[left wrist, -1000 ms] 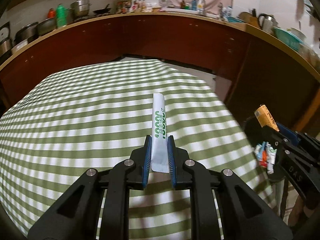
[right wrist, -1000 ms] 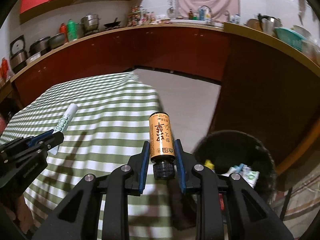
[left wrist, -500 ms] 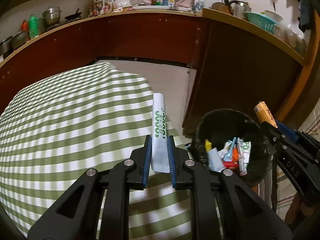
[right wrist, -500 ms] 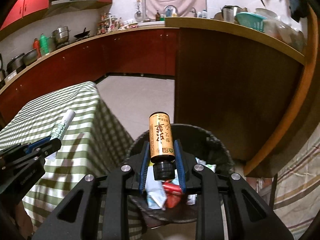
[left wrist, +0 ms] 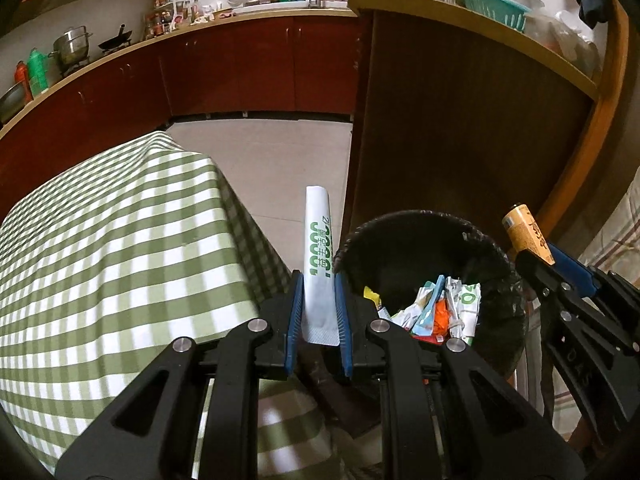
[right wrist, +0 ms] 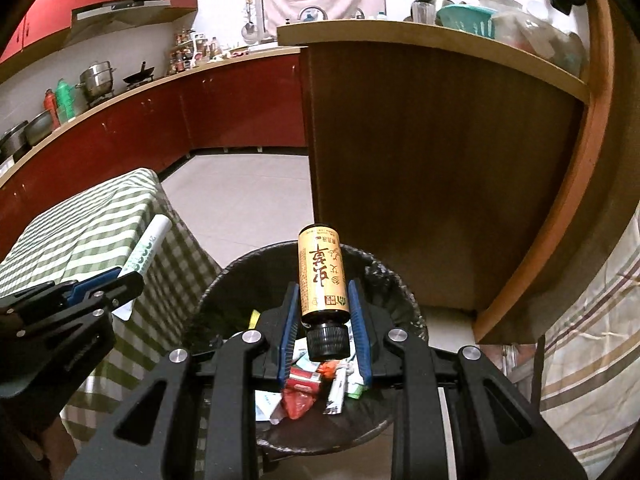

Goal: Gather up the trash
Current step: 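Carry the tube and bottle over the black bin while both tools open to drop them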

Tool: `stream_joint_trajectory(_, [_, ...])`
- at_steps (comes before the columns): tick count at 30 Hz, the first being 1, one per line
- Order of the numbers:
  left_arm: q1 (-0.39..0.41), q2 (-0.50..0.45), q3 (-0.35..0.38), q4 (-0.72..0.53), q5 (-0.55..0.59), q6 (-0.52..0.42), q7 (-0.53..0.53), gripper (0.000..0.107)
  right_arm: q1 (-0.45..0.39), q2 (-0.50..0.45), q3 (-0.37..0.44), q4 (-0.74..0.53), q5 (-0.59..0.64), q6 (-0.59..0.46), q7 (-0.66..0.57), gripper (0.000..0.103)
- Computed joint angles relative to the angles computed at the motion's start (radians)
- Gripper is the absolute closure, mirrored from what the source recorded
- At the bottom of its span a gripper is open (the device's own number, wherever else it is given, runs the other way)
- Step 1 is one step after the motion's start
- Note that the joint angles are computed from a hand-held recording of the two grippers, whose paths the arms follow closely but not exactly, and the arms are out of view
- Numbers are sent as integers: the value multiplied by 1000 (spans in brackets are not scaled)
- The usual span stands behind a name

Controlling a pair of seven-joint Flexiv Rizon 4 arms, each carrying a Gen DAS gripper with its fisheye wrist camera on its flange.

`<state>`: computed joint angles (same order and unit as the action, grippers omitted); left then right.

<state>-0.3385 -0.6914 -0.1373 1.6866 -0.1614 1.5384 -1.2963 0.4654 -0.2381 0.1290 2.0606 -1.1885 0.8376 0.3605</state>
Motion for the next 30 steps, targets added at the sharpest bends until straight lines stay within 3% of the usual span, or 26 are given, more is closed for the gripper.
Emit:
stream_joint_trajectory(7, [-33,-30,21,-65,-2,-56,-19,88,-24,-7,-17,22,-26,38,44,77])
stream_joint_trajectory(11, [-42,-38,29,-87,4,-80,-29,68,-36,-10,-21,31,-29,49,66,66])
stream_joint_trajectory(25, [-42,-24,31,-60,21,-39,-44,50,-29,0,-10,29,-21,7,62,59])
stream_joint_trajectory(30, [-32,-8,32,-38,21,-21,-49,44,-18,6,-1,25,-10,-24,56,52])
